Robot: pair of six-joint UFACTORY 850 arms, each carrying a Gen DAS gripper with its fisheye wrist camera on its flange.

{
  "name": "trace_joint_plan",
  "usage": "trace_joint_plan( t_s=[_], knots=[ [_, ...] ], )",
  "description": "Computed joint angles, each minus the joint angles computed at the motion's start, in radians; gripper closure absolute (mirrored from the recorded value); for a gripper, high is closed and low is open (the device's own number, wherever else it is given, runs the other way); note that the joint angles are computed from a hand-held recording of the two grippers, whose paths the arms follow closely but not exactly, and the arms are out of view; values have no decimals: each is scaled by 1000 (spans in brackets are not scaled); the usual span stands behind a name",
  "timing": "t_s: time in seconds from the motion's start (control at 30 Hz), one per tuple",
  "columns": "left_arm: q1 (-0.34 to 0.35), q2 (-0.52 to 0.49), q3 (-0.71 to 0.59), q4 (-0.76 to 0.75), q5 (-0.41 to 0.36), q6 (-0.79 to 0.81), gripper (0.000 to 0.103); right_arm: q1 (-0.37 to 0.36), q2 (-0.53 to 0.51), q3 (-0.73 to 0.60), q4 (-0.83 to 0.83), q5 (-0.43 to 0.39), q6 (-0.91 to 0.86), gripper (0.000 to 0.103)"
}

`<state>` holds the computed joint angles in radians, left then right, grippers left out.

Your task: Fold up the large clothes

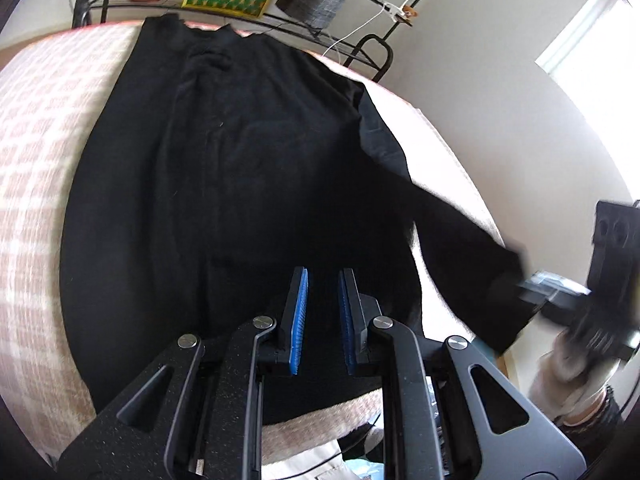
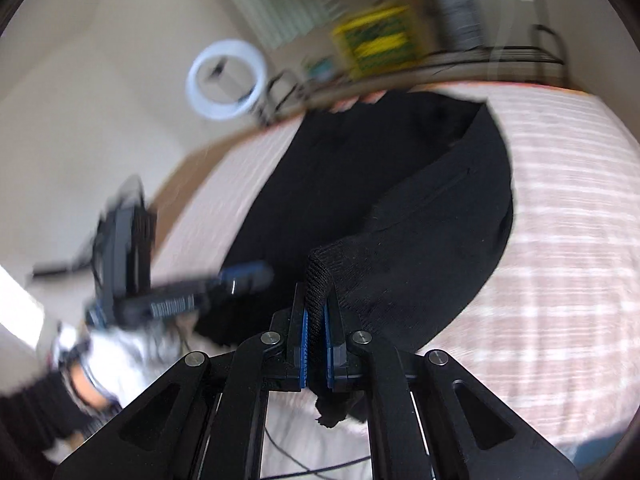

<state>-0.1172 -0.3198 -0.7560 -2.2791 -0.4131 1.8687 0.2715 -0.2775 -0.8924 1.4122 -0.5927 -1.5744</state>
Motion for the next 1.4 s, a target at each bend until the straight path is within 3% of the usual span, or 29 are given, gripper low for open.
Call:
trace_joint_plan(
  t_s=[0.2,0.37,0.43,0.47,0.53,0.63,0.73,0.77,0.83,0.87,0.93,1.07,1.23,1.4],
  knots=[
    [6,-14,-2,76,-10,-71,89,61,-91,-35,-156,47,97,97],
    [6,-40,-20,156,-48,-150,87,74,-114,-63,-301,2,203,89],
    [-2,-57,-31,170,-53,-162,70,61,-92,-52,-301,-6,167,86],
    [-13,-66,-40,175,-47,-168,67,51,-79,-50,-286,-10,142,85],
    [-28,-83,-56,206,-36,-186,67,25,-78,-69,-254,-34,118,85],
    [-70,-110,-92,207,51,-169,67,-20,-86,-109,-207,-32,117,78],
    [-78,-135,-106,194,40,-166,67,-59,-121,-179,-172,-8,141,75],
    [-80,-134,-103,177,45,-144,69,-74,-141,-211,-159,-1,157,75],
    [-94,-140,-110,141,59,-89,96,-87,-183,-276,-145,22,192,75],
    [-96,-145,-117,161,52,-99,99,-94,-208,-312,-143,41,202,75],
    [-103,-146,-118,145,39,-78,100,-91,-273,-407,-177,93,266,75],
    [-111,-140,-116,163,-3,-85,102,-91,-420,-610,-280,107,446,75],
    [-114,-158,-132,219,-25,-136,102,-95,-630,-909,-394,23,696,75],
    [-114,-199,-168,259,-29,-174,102,-80,-778,-1145,-598,25,955,75]
  ],
)
